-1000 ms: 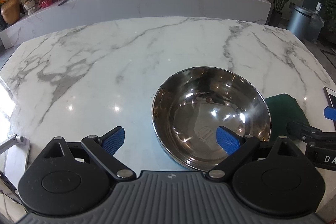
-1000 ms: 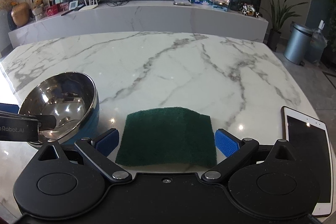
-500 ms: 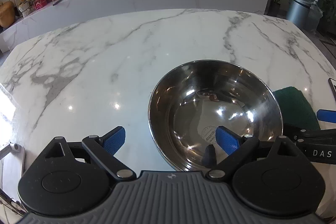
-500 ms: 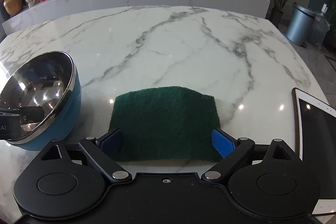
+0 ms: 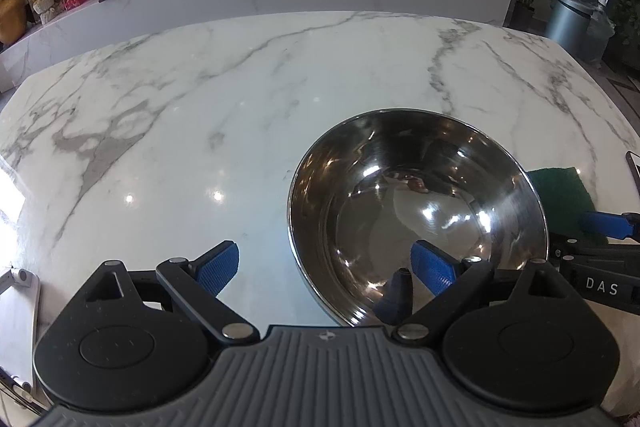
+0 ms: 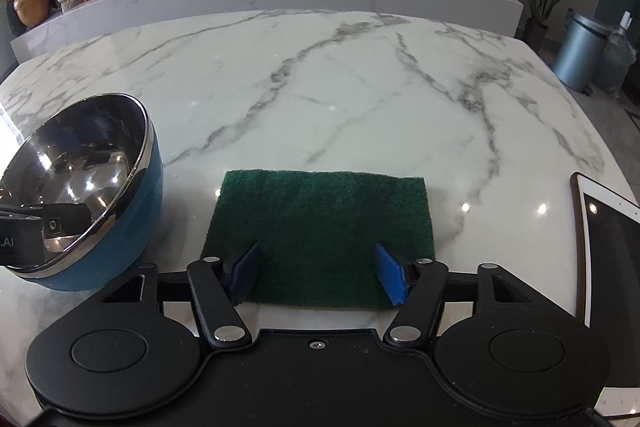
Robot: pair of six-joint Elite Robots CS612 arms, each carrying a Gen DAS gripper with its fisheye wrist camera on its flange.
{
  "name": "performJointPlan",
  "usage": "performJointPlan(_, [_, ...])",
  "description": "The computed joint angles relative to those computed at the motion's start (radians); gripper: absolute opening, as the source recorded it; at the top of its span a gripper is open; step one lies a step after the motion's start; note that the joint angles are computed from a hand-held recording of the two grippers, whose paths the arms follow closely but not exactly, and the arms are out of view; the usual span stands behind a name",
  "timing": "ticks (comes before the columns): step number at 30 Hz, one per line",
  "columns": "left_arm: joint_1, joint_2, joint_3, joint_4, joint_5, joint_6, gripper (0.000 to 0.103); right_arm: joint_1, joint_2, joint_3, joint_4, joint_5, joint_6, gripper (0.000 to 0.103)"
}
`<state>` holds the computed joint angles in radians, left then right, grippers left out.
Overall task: Clean bowl
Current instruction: 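Move the right gripper over the green scouring pad and lower it, then close the right gripper on the green scouring pad and lift it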
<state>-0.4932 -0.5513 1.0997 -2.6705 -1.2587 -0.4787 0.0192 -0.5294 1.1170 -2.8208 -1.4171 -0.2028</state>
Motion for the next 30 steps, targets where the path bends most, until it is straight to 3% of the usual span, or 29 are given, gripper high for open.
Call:
performJointPlan(10, [0.000,-0.002,0.003,0.001,-0.001,-0.002,0.094,0.002,-0.001,0.005,-0.019,-0.031,-0.009,0.032])
performJointPlan(12, [0.000,-0.003,0.004,0.002,-0.002,-0.003,0.094,0.001,-0.003,0.008,-0.022,-0.020,-0.020,0.020])
performJointPlan(17, [0.002,-0.004,0.007,0.001,-0.009,-0.005,0.094,0.003,-0.002,0.016,-0.053,-0.026,-0.041,0.020])
performJointPlan(19, [0.002,-0.005,0.008,-0.002,-0.011,-0.006,0.094,0.000,-0.005,0.023,-0.072,-0.019,-0.021,0.025])
performJointPlan(21, [0.003,-0.005,0.009,-0.004,-0.013,-0.008,0.094,-0.002,-0.009,0.033,-0.101,-0.019,-0.003,0.050])
performJointPlan(25, [0.003,-0.005,0.009,-0.009,-0.018,-0.008,0.094,-0.003,-0.014,0.041,-0.116,-0.030,-0.018,0.072])
performJointPlan(26, [0.003,-0.005,0.009,-0.009,-0.019,-0.007,0.094,-0.002,-0.013,0.038,-0.103,-0.034,-0.023,0.085])
performJointPlan(27, [0.003,-0.005,0.009,-0.009,-0.021,-0.006,0.094,-0.003,-0.012,0.033,-0.087,-0.031,-0.027,0.091])
performJointPlan(30, [0.003,-0.005,0.009,-0.010,-0.025,-0.001,0.094,-0.006,-0.009,0.016,-0.031,0.011,-0.047,0.100])
